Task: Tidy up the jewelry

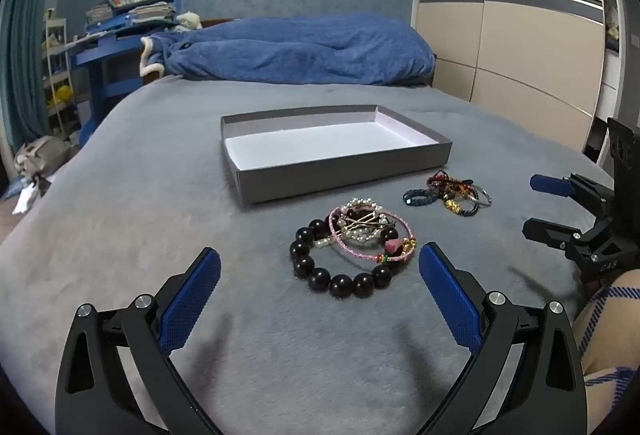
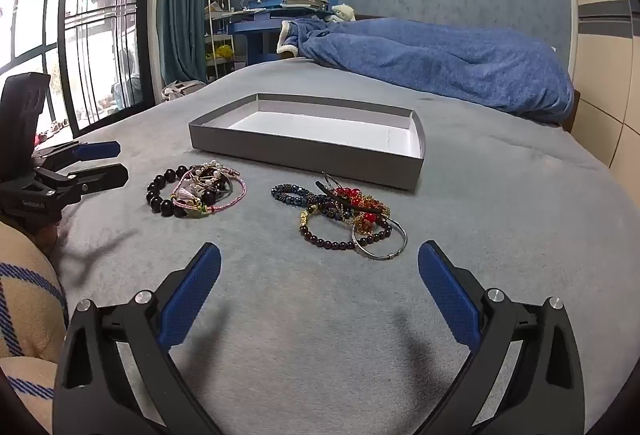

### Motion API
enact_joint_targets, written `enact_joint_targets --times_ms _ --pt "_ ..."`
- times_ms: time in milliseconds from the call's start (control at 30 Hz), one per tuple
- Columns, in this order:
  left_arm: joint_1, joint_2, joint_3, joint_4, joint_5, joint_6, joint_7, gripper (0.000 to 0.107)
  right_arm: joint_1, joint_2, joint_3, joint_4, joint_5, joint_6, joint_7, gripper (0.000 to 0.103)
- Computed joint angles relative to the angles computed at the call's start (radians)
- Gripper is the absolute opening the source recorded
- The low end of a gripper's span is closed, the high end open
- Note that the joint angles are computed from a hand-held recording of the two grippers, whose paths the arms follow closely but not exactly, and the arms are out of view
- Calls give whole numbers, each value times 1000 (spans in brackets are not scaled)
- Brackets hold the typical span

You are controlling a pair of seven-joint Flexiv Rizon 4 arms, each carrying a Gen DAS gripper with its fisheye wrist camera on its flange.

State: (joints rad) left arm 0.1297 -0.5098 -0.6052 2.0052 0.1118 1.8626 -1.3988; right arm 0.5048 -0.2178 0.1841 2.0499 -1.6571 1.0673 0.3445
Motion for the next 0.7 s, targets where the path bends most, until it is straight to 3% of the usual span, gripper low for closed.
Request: enact_joint_targets --times_ms 700 --pt "-3 -5 7 1 2 2 5 99 -3 -2 0 -1 -4 6 5 98"
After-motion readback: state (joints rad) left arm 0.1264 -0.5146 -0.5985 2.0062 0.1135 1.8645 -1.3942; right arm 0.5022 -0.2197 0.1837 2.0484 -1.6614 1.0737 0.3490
